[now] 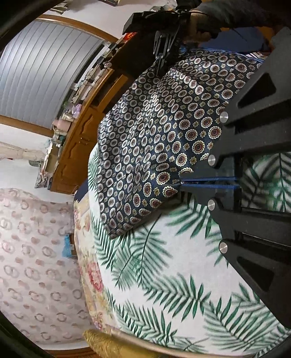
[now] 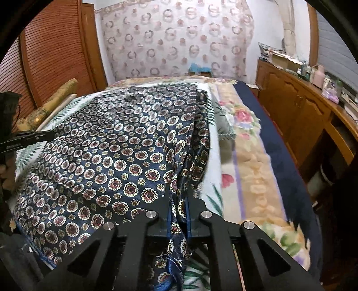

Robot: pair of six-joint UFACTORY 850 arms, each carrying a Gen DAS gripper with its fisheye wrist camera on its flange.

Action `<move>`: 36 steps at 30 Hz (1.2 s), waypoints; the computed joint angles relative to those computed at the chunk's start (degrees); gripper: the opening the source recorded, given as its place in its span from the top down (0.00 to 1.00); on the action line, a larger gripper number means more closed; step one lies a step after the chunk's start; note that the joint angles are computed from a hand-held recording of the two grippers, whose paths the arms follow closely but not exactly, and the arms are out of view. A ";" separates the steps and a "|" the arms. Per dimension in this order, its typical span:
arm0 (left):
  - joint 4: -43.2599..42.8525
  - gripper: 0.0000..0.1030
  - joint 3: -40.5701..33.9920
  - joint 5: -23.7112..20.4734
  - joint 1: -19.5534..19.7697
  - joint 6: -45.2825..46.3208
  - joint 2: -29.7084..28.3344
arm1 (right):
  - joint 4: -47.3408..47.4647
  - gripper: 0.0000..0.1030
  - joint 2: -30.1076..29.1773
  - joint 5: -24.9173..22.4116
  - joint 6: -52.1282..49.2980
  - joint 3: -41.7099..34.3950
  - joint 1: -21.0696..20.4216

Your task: Fold small clothes

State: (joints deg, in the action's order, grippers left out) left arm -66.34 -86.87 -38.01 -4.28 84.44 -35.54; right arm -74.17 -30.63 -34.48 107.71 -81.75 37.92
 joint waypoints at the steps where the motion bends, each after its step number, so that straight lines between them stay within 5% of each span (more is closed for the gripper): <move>1: -0.11 0.97 -0.15 0.18 0.41 0.06 -0.01 | -0.13 0.93 -0.28 0.11 -0.26 -0.49 0.12; 19: 0.72 0.97 1.16 6.48 9.90 2.55 1.77 | 7.43 0.93 -13.23 7.31 -18.76 -20.27 2.34; 26: -0.20 0.97 3.32 9.04 9.19 5.11 2.72 | 9.67 0.93 -12.84 8.92 -20.51 -19.64 0.64; 33: -1.14 0.97 5.29 10.76 8.98 6.82 3.63 | 16.47 0.86 -16.81 5.44 -28.42 -26.41 0.86; 36: 0.33 0.88 4.84 9.65 9.37 4.81 3.23 | 17.62 0.85 -17.32 4.76 -29.58 -27.40 1.00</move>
